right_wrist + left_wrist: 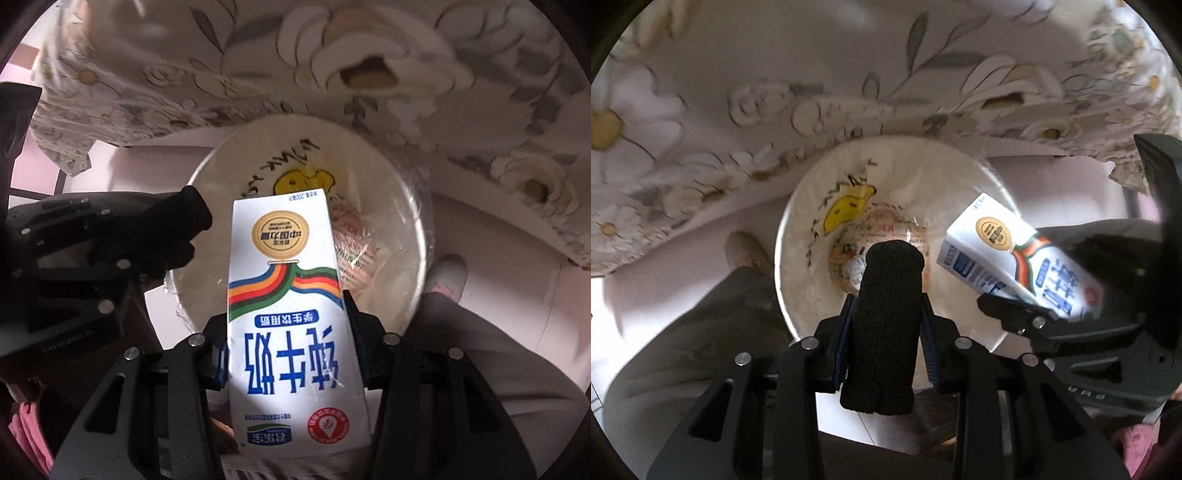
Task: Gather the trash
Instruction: 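Carry the black foam tube and milk carton over the trash bin, then open left gripper to drop black foam tube while right drops milk carton into bin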
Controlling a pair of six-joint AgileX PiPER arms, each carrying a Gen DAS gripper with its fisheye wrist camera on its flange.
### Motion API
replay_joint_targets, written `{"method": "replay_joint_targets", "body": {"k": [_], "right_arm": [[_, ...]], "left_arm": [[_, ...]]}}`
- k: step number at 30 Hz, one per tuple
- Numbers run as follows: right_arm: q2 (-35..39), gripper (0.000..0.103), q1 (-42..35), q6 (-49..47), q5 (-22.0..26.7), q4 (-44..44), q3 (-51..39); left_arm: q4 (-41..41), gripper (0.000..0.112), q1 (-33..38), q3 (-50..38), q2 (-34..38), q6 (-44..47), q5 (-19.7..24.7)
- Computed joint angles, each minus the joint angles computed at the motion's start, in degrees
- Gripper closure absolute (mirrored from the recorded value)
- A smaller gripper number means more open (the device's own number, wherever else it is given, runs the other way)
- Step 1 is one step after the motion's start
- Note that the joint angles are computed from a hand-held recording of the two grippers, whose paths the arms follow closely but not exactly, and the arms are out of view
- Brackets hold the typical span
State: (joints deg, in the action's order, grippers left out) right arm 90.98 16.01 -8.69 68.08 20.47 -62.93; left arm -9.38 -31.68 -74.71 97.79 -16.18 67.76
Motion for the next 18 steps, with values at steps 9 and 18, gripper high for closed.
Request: {"method": "replay_joint_targets", "body": {"k": [9, 18], "right_arm": [[5.7, 0.052, 3.5, 3.0, -4.5, -1.4, 2.0], [12.5, 0.052, 4.5, 4.7, -5.5, -2.0, 0.6]], "left_arm": [[-2.4, 0.077, 2.2, 2.2, 5.6, 0.7, -3.9], [-5.9, 0.077, 4.2, 3.2, 10.5, 3.4, -7.9]]}}
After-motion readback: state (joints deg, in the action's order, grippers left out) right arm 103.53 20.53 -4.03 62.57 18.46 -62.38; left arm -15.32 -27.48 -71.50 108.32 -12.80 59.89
